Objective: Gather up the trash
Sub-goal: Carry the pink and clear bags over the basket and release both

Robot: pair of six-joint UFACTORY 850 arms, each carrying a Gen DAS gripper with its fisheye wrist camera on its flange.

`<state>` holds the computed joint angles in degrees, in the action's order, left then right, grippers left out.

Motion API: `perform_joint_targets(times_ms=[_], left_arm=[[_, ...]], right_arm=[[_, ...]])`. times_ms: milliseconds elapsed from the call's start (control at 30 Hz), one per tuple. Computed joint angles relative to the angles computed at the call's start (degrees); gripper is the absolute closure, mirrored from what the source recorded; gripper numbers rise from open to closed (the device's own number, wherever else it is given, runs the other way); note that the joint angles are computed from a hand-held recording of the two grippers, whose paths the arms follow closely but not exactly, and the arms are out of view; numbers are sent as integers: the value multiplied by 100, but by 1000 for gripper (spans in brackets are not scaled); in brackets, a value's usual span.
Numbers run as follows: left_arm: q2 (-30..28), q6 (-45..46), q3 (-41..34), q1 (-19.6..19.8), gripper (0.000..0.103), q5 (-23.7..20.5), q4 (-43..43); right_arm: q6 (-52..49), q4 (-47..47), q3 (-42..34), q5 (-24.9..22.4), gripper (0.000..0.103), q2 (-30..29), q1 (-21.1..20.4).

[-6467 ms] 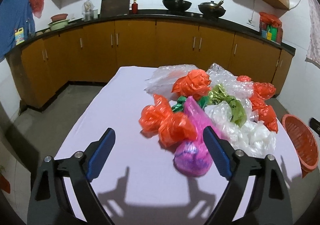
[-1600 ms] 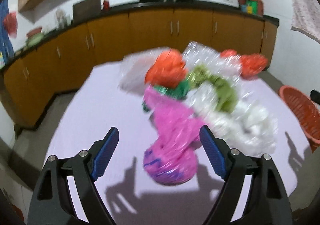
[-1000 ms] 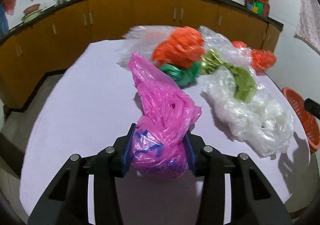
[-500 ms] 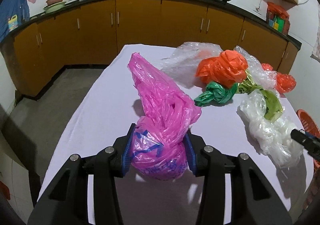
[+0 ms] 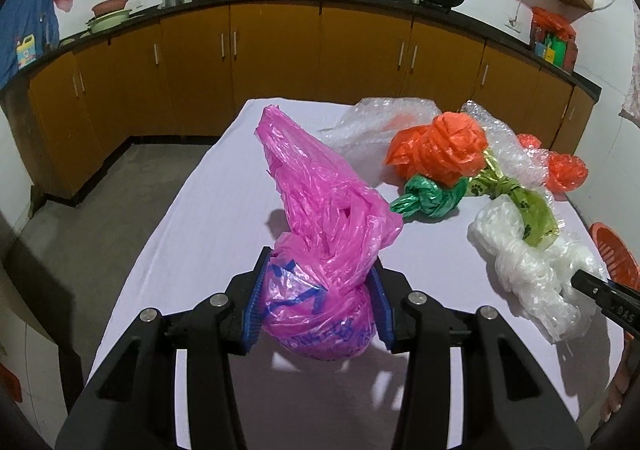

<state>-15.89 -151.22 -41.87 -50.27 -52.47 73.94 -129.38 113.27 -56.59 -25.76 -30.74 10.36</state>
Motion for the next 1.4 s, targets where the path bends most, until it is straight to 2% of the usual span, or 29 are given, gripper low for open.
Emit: perform_joint_targets(times_ms=[300, 567, 667, 967, 1233, 1400], left_arm=[[-85, 315, -373, -108, 58, -168, 183], [-276, 556, -793, -182, 57, -199, 414], [-329, 597, -882, -177, 57, -144, 460], [-446, 773, -1121, -246, 57, -124, 623], [-684, 890, -1475, -260, 57, 72, 886], [-949, 956, -1907, -237, 57, 323, 1242]], right_arm=[[90, 105, 137, -372, 69, 220, -350], [613, -131, 118, -805, 69, 276, -670], [699, -134, 81, -801, 69, 259, -722], [366, 274, 123, -765, 69, 323, -869], [10, 651, 219, -784, 69, 439, -1060], [-827, 1306, 436, -812, 69, 661, -1324]])
